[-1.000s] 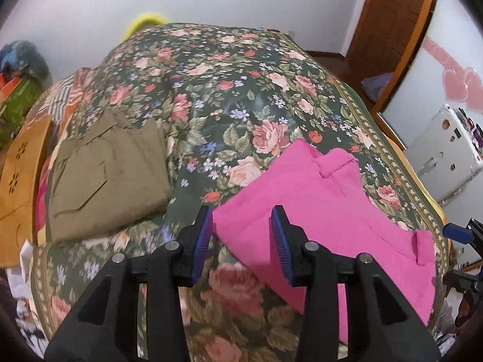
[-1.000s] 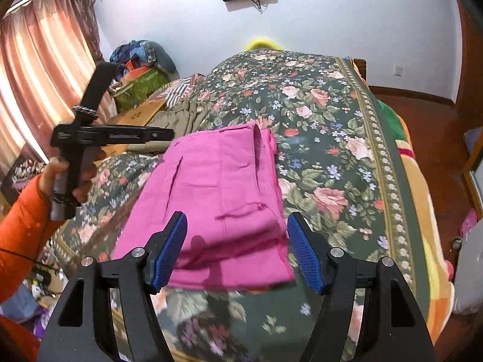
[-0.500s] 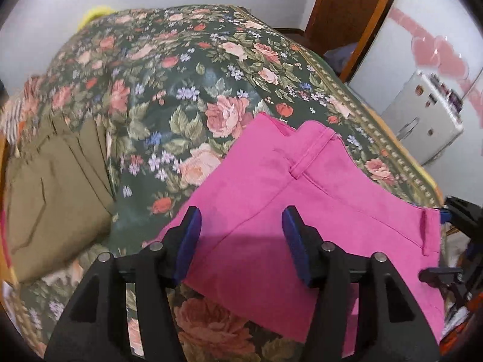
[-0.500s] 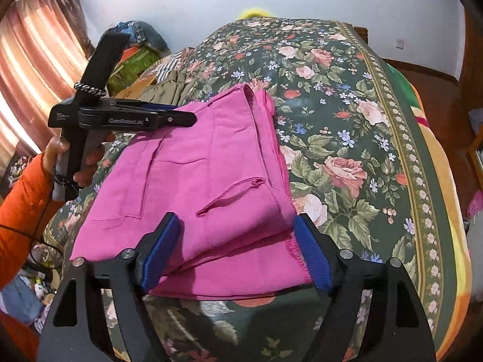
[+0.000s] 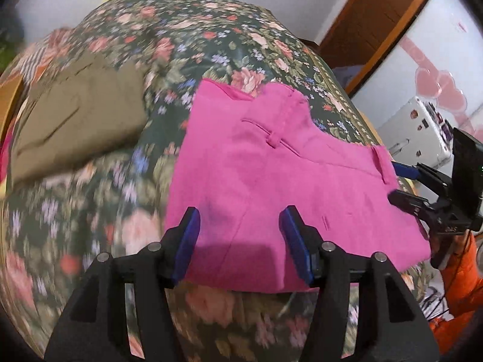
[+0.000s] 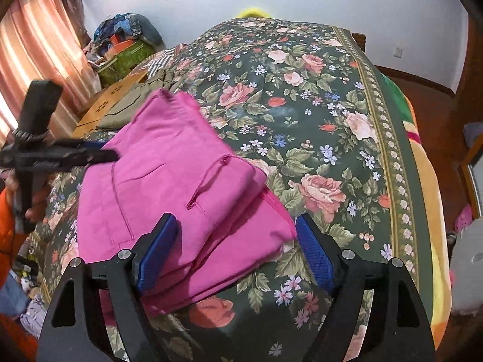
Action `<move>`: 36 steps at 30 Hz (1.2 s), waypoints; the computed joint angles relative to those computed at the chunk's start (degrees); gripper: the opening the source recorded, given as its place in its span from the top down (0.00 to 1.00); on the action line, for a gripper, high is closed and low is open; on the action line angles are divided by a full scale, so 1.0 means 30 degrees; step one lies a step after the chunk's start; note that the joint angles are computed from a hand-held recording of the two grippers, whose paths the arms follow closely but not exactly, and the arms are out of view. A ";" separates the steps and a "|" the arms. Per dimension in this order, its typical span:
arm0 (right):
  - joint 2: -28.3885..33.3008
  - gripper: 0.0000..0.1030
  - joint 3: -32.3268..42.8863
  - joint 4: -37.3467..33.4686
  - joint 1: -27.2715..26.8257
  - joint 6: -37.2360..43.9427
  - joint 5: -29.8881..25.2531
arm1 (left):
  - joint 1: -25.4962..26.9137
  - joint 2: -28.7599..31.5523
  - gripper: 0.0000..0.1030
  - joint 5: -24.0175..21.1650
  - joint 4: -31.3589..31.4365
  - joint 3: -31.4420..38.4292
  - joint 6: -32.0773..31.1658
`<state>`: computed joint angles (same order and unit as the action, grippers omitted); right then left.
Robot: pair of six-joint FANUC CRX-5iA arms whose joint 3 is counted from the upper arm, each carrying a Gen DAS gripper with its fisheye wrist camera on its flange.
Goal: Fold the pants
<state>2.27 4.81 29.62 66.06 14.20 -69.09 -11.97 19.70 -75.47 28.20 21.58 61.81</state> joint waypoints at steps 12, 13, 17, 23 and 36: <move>0.0425 0.25 0.0806 -0.0339 0.0445 0.1320 -0.0401 | 0.1020 -0.4962 0.45 0.0909 0.0040 -0.5412 0.1034; 0.0474 0.25 0.0893 -0.0348 0.0513 0.1429 -0.0487 | 0.1081 -0.5262 0.45 0.0952 0.0025 -0.5682 0.1120; 0.0659 0.25 0.1191 -0.0309 0.0821 0.1754 -0.0884 | 0.1352 -0.6130 0.45 0.0966 -0.0011 -0.6443 0.1344; 0.0735 0.26 0.1407 0.0334 0.1227 0.1191 -0.1235 | 0.1633 -0.6777 0.46 0.1255 -0.1046 -0.6148 0.1629; 0.1262 0.54 0.1727 0.0672 0.0323 0.1492 0.1241 | 0.1160 -0.3924 0.50 0.2576 -0.0130 -0.3456 0.0495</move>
<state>6.06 9.99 31.64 67.02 18.67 -65.36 -8.49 7.93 -67.75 27.81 11.22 63.30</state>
